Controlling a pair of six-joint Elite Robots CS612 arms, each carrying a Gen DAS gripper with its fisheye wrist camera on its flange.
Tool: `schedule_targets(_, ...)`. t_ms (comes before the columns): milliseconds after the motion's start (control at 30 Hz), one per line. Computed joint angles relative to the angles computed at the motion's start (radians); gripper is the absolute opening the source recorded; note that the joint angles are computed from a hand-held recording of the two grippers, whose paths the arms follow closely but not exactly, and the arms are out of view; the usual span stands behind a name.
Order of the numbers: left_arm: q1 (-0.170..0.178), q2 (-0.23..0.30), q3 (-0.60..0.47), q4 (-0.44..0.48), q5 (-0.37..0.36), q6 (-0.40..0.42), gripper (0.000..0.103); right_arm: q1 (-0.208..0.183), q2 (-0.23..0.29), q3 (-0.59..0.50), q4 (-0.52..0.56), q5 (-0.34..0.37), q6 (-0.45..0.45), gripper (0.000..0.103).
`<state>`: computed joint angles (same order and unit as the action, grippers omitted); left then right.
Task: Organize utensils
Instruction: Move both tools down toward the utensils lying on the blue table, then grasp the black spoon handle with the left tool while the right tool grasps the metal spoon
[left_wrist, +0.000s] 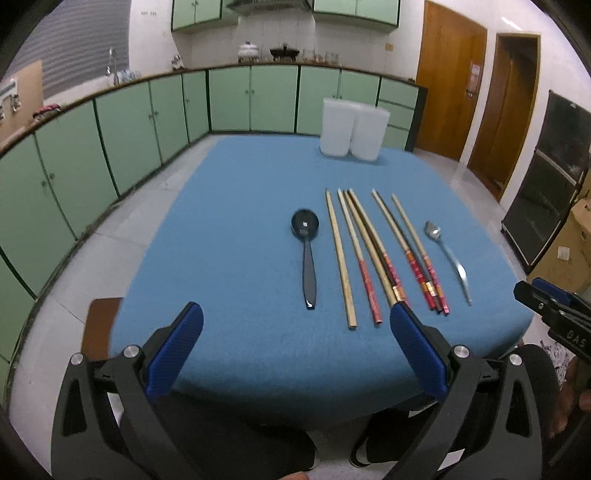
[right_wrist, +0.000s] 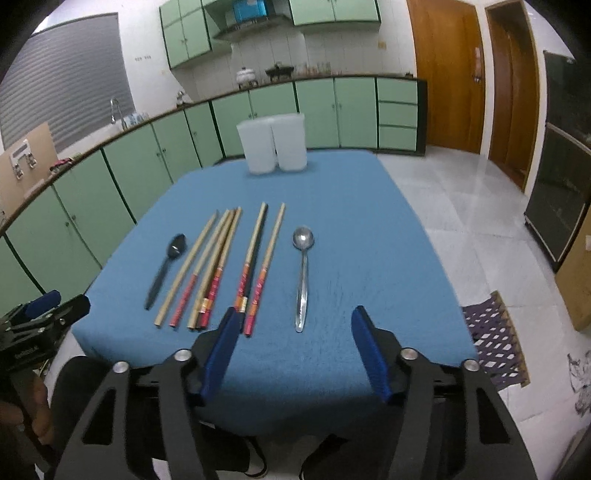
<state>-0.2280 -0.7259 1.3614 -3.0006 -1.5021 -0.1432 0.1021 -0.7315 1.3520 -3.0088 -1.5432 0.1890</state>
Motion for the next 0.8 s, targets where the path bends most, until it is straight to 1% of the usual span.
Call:
schedule_targets(100,0.001,0.028,-0.042,0.048,0.001,-0.001,0.098,-0.001,0.029,-0.040,0.036,0.014,-0.012,0.056)
schedule_targets(167,0.000,0.038,-0.054,0.063,0.004,-0.004,0.098,0.002,0.046,-0.062,0.062,0.015,-0.022,0.056)
schedule_targets(367,0.000,0.082,-0.118,0.142,0.043,-0.001,0.098,0.000,0.080,-0.112,0.131,0.018,-0.036,0.044)
schedule_targets(433,-0.001,0.092,-0.134,0.161,0.053,0.002,0.098,-0.003,0.088,-0.118,0.132,0.018,-0.039,0.042)
schedule_targets(567,0.000,0.114,-0.168,0.211,0.055,-0.004,0.098,-0.005,0.096,-0.130,0.129,0.012,-0.048,0.033)
schedule_targets(667,-0.003,0.124,-0.180,0.200,0.070,0.005,0.098,-0.005,0.093,-0.122,0.118,0.009,-0.044,0.028)
schedule_targets(733,-0.003,0.126,-0.180,0.191,0.065,0.005,0.098,-0.002,0.096,-0.121,0.107,-0.001,-0.056,0.025)
schedule_targets(800,-0.003,0.128,-0.180,0.180,0.059,0.005,0.097,-0.001,0.100,-0.126,0.102,-0.005,-0.063,0.018)
